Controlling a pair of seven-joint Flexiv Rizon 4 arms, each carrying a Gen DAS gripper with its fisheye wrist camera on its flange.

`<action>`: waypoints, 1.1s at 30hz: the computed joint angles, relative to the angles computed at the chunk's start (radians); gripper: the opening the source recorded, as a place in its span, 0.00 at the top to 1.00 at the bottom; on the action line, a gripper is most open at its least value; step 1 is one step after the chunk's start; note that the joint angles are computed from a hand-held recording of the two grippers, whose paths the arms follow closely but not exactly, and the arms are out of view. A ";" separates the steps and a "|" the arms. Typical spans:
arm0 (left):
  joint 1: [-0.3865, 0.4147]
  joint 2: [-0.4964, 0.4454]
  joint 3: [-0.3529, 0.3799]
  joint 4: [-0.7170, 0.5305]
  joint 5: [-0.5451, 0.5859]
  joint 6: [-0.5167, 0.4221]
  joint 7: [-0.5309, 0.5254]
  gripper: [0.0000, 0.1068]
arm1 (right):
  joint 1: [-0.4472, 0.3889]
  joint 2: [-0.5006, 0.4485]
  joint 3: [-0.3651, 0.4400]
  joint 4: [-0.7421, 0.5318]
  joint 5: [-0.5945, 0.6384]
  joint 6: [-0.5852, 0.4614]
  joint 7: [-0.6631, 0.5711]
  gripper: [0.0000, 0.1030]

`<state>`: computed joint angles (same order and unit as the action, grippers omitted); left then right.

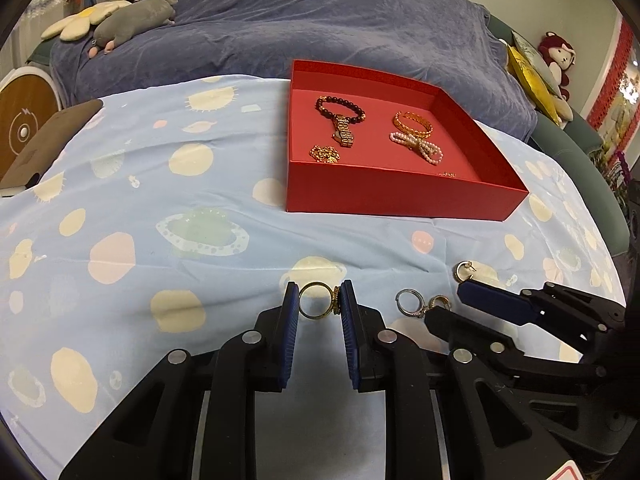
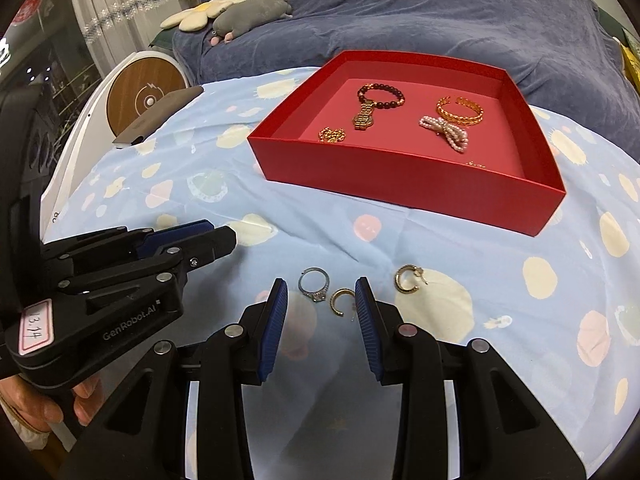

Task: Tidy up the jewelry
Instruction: 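Grasp the gold ring with red stone with the left tool, then grasp the silver ring with the right tool while the left tool holds the gold ring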

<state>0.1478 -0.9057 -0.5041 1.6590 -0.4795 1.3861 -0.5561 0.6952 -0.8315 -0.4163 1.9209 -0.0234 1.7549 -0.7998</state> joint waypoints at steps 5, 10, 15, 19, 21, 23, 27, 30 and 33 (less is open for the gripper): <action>0.009 0.009 0.002 0.006 -0.004 -0.013 0.000 0.83 | -0.014 -0.023 0.008 -0.043 -0.027 -0.025 -0.009 0.67; 0.010 0.009 0.007 0.000 -0.014 -0.029 0.010 0.83 | -0.037 -0.041 0.022 -0.068 -0.050 -0.055 0.006 0.67; 0.004 0.012 0.017 -0.004 -0.026 -0.035 0.005 0.83 | -0.009 -0.051 -0.013 -0.059 -0.066 -0.055 0.013 0.69; 0.005 0.015 0.019 -0.004 -0.036 -0.040 0.007 0.83 | 0.023 -0.058 -0.047 -0.050 -0.076 -0.055 0.009 0.79; 0.005 0.015 0.019 -0.005 -0.039 -0.041 0.011 0.83 | 0.023 -0.056 -0.045 -0.047 -0.075 -0.053 0.008 0.81; 0.003 0.016 0.020 -0.006 -0.042 -0.042 0.012 0.83 | 0.025 -0.055 -0.047 -0.044 -0.075 -0.051 0.006 0.81; 0.001 0.017 0.022 -0.005 -0.047 -0.039 0.015 0.83 | 0.019 -0.048 -0.039 -0.041 -0.071 -0.049 0.005 0.81; -0.001 0.022 0.020 -0.005 -0.052 -0.041 0.011 0.83 | 0.010 -0.037 -0.032 -0.040 -0.063 -0.037 0.006 0.81; -0.001 0.028 0.007 -0.012 -0.063 -0.041 0.011 0.83 | 0.019 -0.024 -0.049 -0.033 -0.046 -0.017 0.005 0.81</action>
